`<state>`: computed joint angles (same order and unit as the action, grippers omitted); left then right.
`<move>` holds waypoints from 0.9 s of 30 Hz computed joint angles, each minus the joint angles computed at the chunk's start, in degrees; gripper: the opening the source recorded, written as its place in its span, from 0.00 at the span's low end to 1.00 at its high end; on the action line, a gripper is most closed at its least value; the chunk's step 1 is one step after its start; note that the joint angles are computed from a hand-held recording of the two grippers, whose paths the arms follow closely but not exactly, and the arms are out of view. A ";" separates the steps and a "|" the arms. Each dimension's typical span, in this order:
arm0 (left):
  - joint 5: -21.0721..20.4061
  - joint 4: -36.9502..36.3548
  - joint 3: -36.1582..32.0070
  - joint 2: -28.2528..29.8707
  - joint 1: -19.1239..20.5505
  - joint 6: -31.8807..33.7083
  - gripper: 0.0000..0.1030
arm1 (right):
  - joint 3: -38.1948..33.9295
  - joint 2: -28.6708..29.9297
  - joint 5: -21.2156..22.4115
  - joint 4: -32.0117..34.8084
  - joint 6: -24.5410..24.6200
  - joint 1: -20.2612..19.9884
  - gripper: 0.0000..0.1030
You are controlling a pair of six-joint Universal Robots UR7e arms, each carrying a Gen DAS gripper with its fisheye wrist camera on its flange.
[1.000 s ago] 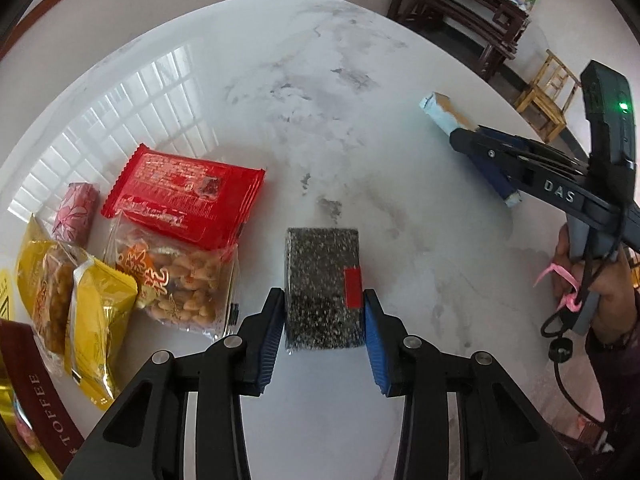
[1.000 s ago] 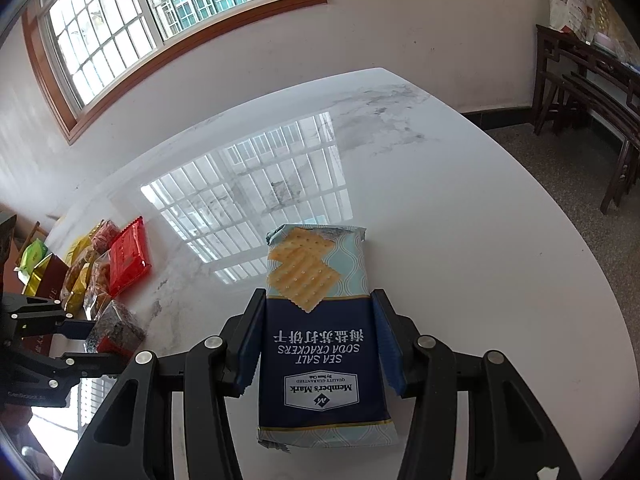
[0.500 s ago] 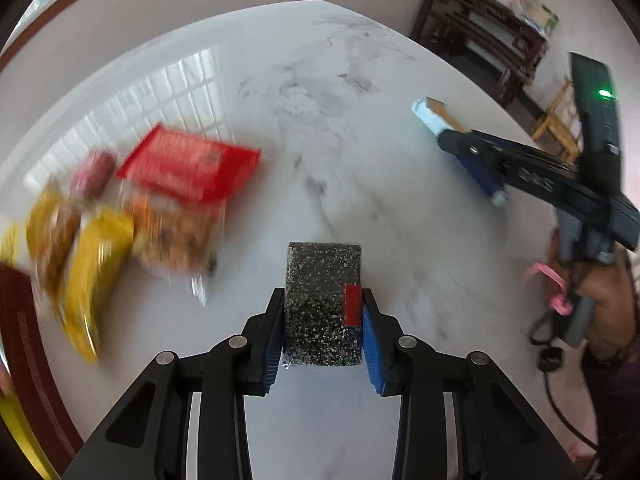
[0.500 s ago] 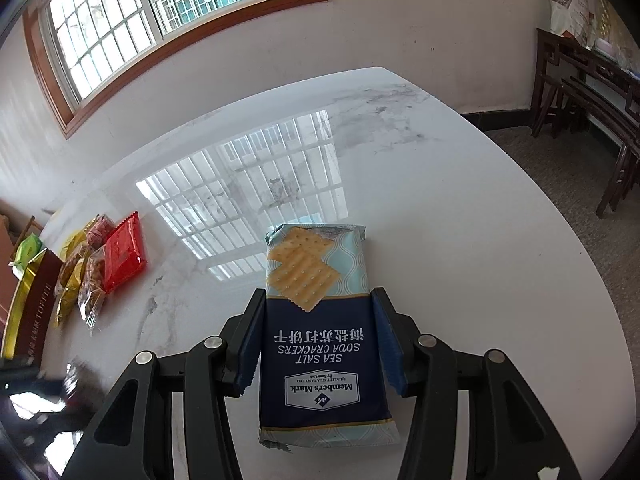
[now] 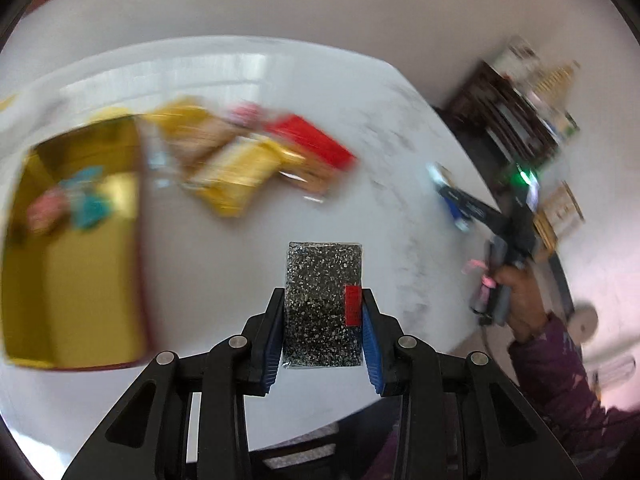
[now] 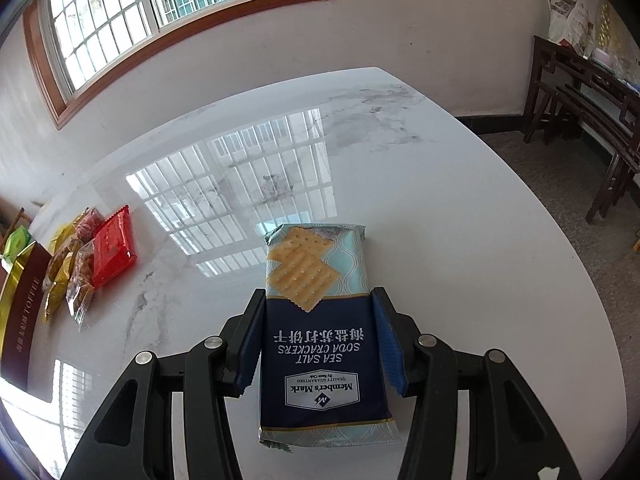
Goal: Organize snacks
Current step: 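Place the speckled pack in the tin beside the pink pack, open left tool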
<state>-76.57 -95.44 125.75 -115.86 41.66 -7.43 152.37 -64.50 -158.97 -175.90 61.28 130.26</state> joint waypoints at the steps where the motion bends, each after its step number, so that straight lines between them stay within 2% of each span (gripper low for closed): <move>1: 2.07 0.15 -1.50 0.26 1.56 0.21 0.35 | -0.10 -0.12 -0.05 0.62 0.24 -0.01 0.47; 3: 6.64 -0.38 -3.52 1.12 4.22 1.10 0.35 | -0.41 -0.44 -0.16 2.44 1.06 0.04 0.47; 8: 14.28 -4.25 -6.05 4.29 11.17 6.33 0.35 | -0.98 -1.14 -0.38 6.18 2.70 0.09 0.47; 12: 17.00 -9.29 -6.49 8.26 15.95 9.82 0.35 | -1.27 -1.58 -0.48 8.27 3.58 0.09 0.47; 14: 17.08 -11.52 -6.68 9.97 18.08 11.27 0.35 | -1.55 -1.84 -0.58 10.07 4.44 0.13 0.47; 18: 19.13 -14.95 -6.41 12.20 20.13 13.50 0.35 | -1.83 -2.12 -0.71 11.92 5.27 0.13 0.47; 22: 21.73 -17.41 -5.54 13.53 20.55 15.03 0.35 | -1.86 -2.19 -0.74 12.28 5.40 0.09 0.47; 27: 22.87 -19.11 -5.34 14.24 21.25 16.88 0.35 | -1.95 -2.33 -0.76 13.02 5.77 0.14 0.47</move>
